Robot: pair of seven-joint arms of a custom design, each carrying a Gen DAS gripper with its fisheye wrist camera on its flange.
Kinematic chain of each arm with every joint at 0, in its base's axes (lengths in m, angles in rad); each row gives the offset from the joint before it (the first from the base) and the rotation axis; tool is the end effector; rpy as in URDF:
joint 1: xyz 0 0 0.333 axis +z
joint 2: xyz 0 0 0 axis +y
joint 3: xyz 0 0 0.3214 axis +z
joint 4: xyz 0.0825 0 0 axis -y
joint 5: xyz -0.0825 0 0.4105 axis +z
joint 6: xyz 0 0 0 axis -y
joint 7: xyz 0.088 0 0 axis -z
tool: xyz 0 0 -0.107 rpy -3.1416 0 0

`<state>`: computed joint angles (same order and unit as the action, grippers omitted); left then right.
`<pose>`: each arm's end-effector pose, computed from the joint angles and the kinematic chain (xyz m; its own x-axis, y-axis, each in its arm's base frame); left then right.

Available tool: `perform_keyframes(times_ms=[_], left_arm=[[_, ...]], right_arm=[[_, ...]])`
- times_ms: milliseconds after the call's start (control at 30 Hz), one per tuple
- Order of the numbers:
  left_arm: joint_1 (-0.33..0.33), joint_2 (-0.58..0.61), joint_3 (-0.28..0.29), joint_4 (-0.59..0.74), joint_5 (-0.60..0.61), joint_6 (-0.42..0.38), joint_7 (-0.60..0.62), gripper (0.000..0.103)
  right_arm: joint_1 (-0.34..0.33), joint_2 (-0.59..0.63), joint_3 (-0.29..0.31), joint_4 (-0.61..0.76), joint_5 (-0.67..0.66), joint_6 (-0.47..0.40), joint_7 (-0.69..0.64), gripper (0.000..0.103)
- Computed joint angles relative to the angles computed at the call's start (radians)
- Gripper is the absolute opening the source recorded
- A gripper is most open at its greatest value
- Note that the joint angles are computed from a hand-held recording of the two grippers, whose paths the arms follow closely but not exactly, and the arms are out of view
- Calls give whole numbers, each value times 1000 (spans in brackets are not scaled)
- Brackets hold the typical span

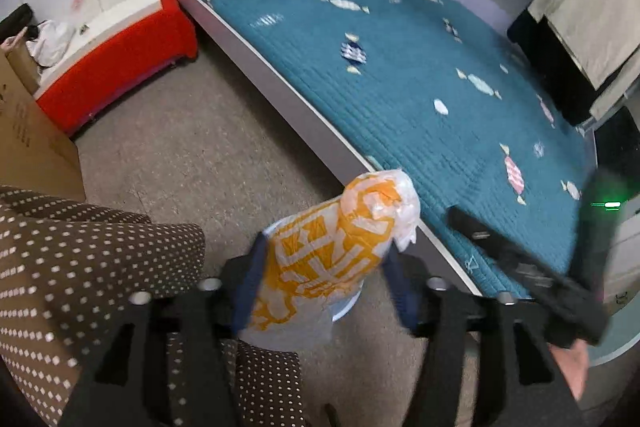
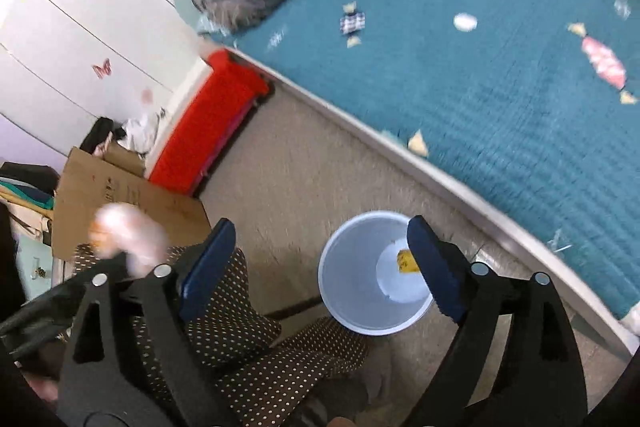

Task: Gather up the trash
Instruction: 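Carry both bags over the white wastebasket and open both tools to drop them, then move both tools back over the table toward the remaining trash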

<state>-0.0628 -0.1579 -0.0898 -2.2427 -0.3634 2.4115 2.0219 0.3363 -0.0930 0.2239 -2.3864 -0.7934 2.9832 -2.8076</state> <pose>0.5401 -0.0863 0.4602 -0.3870 -0.9108 0.1438 -0.8705 0.3095 -0.3826 0.4280 0.3286 0.4066 -0.3567 -0.7501 -0.5568 -0.6879 0.6142 -0.3867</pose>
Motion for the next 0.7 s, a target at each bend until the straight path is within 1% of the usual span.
perform_keyframes(times_ms=[33,67,100,133,233,300,367,467,500,567,633,700], left_arm=[[1,4,-5,0,17,3,-11,87],[2,3,-9,-5,34,19,-24,92],[3,-3,-13,-16,53,48,-34,92],[3,-7,-13,-17,61,50,-38,93],[8,-23,-13,-20,101,46,-76,94],[4,-50,-2,-35,85,54,-65,94],[7,-91,8,-59,84,71,-67,94],[2,-163,31,-97,66,91,-44,94],[1,-187,38,-109,63,96,-37,94],[-4,-247,52,-142,58,113,-20,94],[-8,-299,67,-167,54,123,-9,94],[-16,-349,90,-187,39,121,6,94]], right_arm=[[1,-11,4,4,-7,-13,5,90],[0,-26,8,4,-16,-24,11,91],[0,-49,16,-4,-20,-36,17,92],[-2,-62,21,-8,-16,-42,13,93],[-21,-92,64,1,-53,-81,59,97],[-24,-106,83,9,-74,-103,86,97],[-7,-118,92,18,-52,-146,73,97],[9,-129,112,47,-63,-225,66,97],[26,-130,113,63,-47,-259,38,97],[46,-132,117,89,-47,-297,11,97],[70,-135,129,127,-47,-366,-22,97],[93,-136,129,155,-40,-384,-54,97]])
